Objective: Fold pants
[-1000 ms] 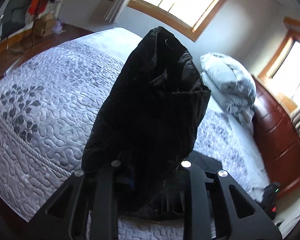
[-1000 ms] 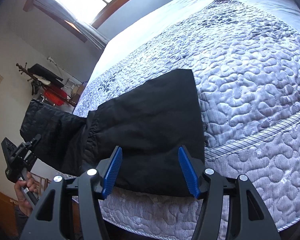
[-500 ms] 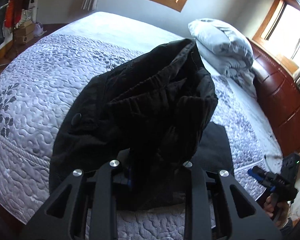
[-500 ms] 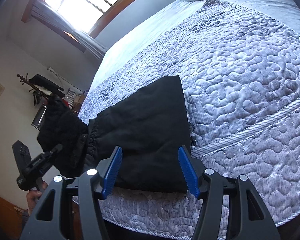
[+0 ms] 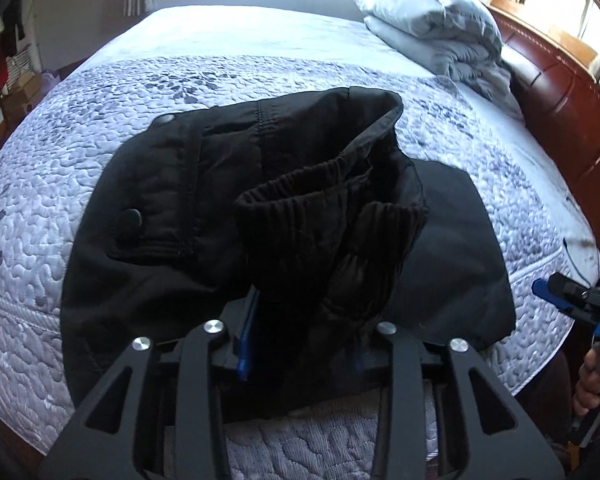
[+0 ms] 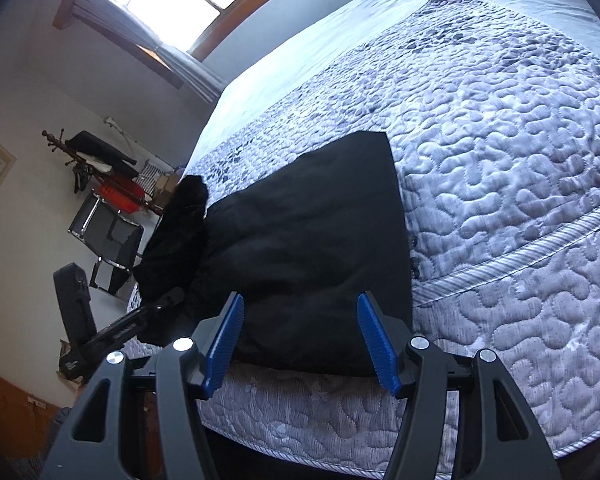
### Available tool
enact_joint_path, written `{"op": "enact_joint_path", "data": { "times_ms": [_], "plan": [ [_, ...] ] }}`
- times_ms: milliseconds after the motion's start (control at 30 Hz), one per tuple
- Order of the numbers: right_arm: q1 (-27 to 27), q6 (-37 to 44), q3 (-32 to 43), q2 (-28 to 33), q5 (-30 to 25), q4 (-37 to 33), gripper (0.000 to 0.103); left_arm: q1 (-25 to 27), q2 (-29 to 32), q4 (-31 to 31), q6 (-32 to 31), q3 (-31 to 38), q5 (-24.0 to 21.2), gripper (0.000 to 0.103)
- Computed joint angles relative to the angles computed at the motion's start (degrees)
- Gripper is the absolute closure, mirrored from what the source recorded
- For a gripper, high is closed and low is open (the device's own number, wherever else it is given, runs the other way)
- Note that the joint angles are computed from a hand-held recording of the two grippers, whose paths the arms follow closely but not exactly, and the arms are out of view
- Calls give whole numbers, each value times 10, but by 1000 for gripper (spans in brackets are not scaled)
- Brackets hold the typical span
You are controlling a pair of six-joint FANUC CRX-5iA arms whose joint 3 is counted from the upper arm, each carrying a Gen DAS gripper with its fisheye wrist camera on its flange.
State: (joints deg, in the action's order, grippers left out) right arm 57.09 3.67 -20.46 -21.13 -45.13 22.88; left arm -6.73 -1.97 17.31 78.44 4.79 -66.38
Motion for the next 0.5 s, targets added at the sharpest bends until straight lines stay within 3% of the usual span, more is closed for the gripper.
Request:
{"op": "enact_joint_path", "data": {
  "times_ms": [100, 167, 333, 500],
  "plan": [
    [0, 5, 4, 5, 1, -6, 41, -1, 1, 12, -17, -7, -3, 47],
    [-1, 11, 10, 9, 1, -11, 41, 4, 3, 41, -40, -12, -13, 16],
    [-7, 38, 34, 25, -4, -25, 34, 17, -10, 72, -48, -23, -26, 12],
    [-19, 91, 74, 53, -6, -63, 28, 73, -51, 127, -31, -71, -15, 11]
  ]
}}
